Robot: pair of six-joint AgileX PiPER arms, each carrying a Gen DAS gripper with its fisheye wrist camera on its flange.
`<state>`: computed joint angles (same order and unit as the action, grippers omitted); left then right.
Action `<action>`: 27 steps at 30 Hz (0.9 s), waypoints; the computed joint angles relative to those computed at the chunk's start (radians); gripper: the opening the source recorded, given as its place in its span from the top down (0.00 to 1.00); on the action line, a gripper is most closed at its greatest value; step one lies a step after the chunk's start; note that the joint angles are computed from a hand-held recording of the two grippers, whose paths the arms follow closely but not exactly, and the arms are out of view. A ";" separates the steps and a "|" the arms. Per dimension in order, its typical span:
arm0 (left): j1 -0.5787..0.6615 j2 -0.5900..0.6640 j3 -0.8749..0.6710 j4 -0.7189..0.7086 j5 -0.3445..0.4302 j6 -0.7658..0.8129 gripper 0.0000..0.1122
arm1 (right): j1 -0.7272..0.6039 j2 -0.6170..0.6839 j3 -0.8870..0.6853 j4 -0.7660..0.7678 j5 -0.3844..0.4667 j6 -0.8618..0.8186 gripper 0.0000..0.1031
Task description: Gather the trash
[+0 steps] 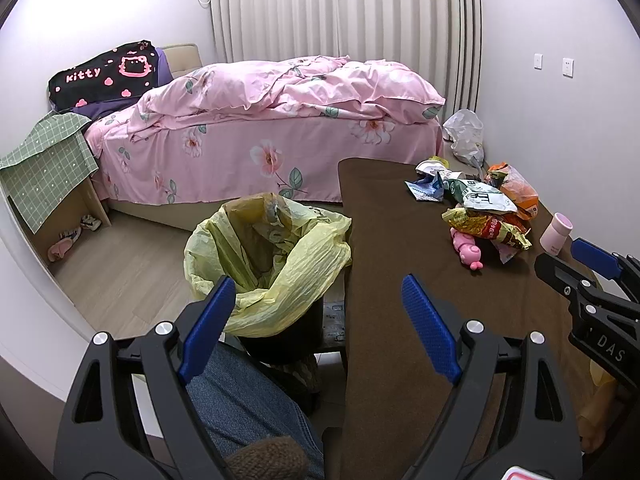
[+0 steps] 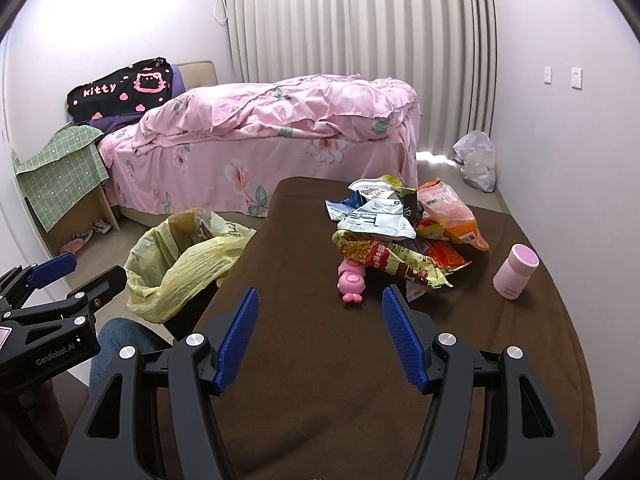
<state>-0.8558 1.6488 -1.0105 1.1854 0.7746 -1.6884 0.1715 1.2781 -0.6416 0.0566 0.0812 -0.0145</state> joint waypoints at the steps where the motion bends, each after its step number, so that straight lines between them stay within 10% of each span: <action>1: -0.002 -0.002 0.002 0.000 0.001 -0.001 0.28 | 0.000 0.000 0.000 0.003 0.001 -0.003 0.41; 27: 0.002 -0.005 0.009 0.005 -0.006 -0.004 0.28 | 0.005 0.001 0.000 -0.053 0.000 0.053 0.41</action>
<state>-0.8543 1.6438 -1.0020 1.1908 0.7685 -1.6927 0.1765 1.2787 -0.6412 0.0035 0.0817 0.0388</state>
